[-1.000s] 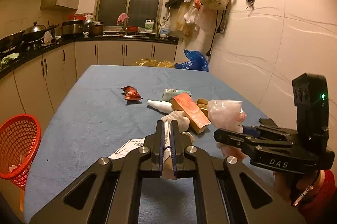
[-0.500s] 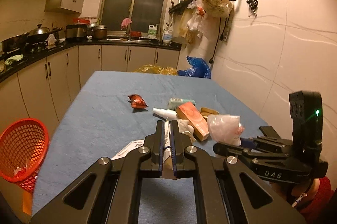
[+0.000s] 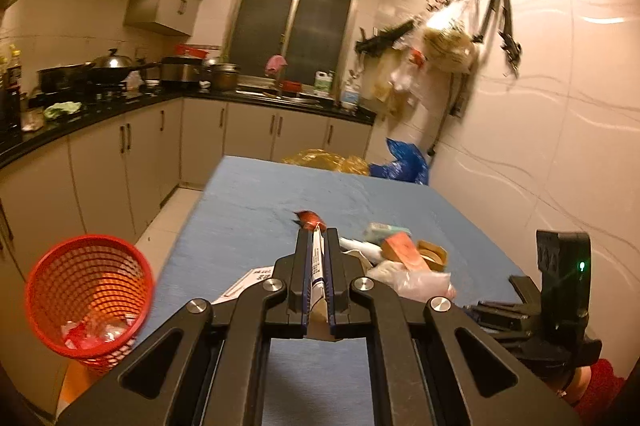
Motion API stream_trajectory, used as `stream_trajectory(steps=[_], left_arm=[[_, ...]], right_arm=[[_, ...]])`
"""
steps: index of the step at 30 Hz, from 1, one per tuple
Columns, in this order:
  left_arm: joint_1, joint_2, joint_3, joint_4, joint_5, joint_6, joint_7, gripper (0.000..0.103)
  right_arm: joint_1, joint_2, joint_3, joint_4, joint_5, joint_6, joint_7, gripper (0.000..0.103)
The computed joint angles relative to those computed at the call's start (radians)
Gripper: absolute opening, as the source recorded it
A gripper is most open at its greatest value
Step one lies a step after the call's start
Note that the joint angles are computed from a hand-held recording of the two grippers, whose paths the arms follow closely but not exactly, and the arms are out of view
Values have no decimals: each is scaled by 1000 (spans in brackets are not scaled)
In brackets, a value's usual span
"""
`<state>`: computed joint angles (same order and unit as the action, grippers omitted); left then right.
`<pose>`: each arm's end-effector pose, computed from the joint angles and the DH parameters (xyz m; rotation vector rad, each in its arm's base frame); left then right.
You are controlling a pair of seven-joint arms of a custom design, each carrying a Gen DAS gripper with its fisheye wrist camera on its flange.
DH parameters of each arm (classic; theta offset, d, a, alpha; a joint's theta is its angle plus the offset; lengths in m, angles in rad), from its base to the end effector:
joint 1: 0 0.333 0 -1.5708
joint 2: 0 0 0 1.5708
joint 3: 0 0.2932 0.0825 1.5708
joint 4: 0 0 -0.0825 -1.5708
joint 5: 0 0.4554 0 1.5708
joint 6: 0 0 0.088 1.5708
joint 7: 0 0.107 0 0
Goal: Collect trash
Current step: 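Carry the pen in the left tool while the right tool carries the bag bundle to the basket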
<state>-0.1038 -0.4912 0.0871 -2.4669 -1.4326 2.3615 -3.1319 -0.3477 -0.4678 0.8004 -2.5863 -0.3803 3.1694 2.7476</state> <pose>0.5115 -0.0207 0.4705 -1.0434 2.1359 -1.6218 0.4584 0.2554 0.4008 -1.3925 1.7590 -0.5611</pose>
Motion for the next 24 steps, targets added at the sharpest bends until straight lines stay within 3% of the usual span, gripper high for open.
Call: stream_trajectory(steps=[9, 11, 13, 17, 24], left_arm=[[61, 122, 12, 117, -15, 39, -12, 6], [76, 155, 6, 146, -19, 58, -6, 6], [93, 192, 2, 178, -15, 64, -11, 6], [137, 288, -8, 262, 0, 49, -51, 6], [213, 432, -50, 380, 36, 43, -123, 6]], right_arm=[[-126, 258, 113, 239, -145, -13, -38, 41], [-203, 328, 185, 311, -238, -32, -1, 41], [-256, 452, 238, 411, -413, -79, 88, 41], [-157, 655, 168, 555, -521, -154, 69, 41], [25, 951, 72, 834, -455, -272, -127, 41]])
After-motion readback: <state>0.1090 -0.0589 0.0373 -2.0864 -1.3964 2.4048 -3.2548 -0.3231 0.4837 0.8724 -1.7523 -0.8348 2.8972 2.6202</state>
